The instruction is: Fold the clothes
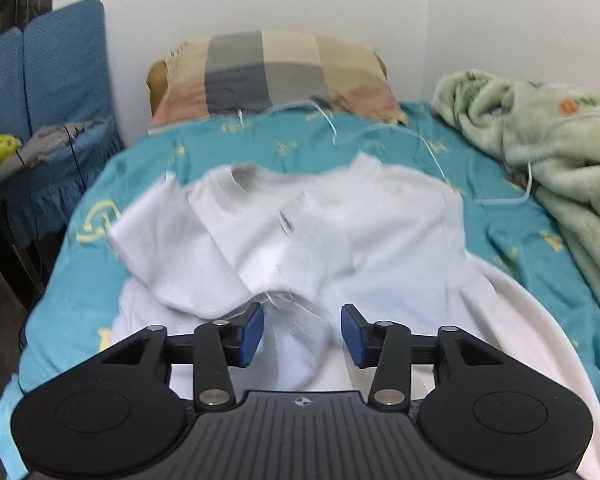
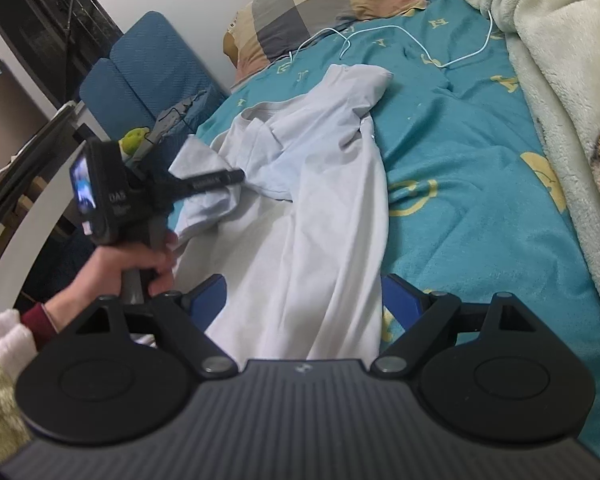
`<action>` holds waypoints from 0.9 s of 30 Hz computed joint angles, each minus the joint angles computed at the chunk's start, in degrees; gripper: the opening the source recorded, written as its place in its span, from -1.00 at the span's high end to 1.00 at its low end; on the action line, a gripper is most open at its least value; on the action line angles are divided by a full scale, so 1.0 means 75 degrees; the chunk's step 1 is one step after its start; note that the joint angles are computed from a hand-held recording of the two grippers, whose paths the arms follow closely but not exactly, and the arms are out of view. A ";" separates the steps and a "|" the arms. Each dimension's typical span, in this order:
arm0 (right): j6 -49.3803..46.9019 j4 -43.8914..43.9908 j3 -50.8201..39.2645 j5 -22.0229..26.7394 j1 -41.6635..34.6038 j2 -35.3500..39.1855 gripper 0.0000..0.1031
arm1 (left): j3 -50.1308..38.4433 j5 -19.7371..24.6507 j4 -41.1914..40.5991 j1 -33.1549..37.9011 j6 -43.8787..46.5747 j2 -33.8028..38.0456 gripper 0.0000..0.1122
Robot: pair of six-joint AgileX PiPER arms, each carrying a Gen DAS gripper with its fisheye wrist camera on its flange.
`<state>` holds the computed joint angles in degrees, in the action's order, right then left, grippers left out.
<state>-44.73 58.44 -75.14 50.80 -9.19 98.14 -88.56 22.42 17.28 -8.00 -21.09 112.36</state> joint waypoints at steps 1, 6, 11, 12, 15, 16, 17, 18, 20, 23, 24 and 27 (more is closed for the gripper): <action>-0.0125 0.0120 0.0003 0.0016 -0.0027 0.0001 -0.68 | 0.0089 0.0157 -0.0281 -0.0019 0.0085 -0.0145 0.07; -0.0887 0.0762 0.0138 -0.0052 -0.0161 -0.0166 -0.68 | 0.0803 0.1062 0.0100 -0.0499 -0.0634 -0.1534 -0.27; -0.1422 0.1076 0.0330 -0.0206 -0.0215 -0.0446 -0.67 | 0.1337 0.2368 0.1064 -0.1453 -0.1968 -0.3265 -0.41; -0.1509 0.1103 0.0353 -0.0225 -0.0182 -0.0480 -0.67 | 0.1392 0.2670 0.1298 -0.1719 -0.2271 -0.3590 -0.43; -0.1001 0.0574 -0.0010 -0.0536 0.0297 -0.0380 -0.56 | 0.1745 0.3401 0.1922 -0.2679 -0.3371 -0.4660 -0.53; -0.0890 0.0459 -0.0257 -0.0481 0.0464 -0.0264 -0.55 | 0.1915 0.3480 0.1933 -0.2882 -0.3565 -0.4987 -0.53; -0.0836 0.0377 -0.0484 -0.0548 0.0661 -0.0159 -0.55 | 0.2034 0.3611 0.2034 -0.3109 -0.3789 -0.5268 -0.53; -0.0802 0.0301 -0.0712 -0.0673 0.0873 -0.0053 -0.55 | 0.2077 0.3826 0.2287 -0.3355 -0.4039 -0.5460 -0.53; -0.0532 0.0098 -0.1321 -0.0851 0.1302 0.0281 -0.54 | 0.2163 0.4017 0.2655 -0.3609 -0.4225 -0.5784 -0.53; 0.0352 -0.0375 -0.2611 -0.1036 0.1962 0.1144 -0.45 | 0.2395 0.3685 0.2608 -0.3197 -0.3968 -0.6090 -0.53; 0.0603 -0.0543 -0.3121 -0.1080 0.2189 0.1500 -0.45 | 0.2488 0.3451 0.2210 -0.2834 -0.3619 -0.6172 -0.53; 0.1298 -0.1201 -0.4874 -0.1118 0.2847 0.2708 -0.44 | 0.2863 0.2854 0.1077 -0.1667 -0.2566 -0.6384 -0.53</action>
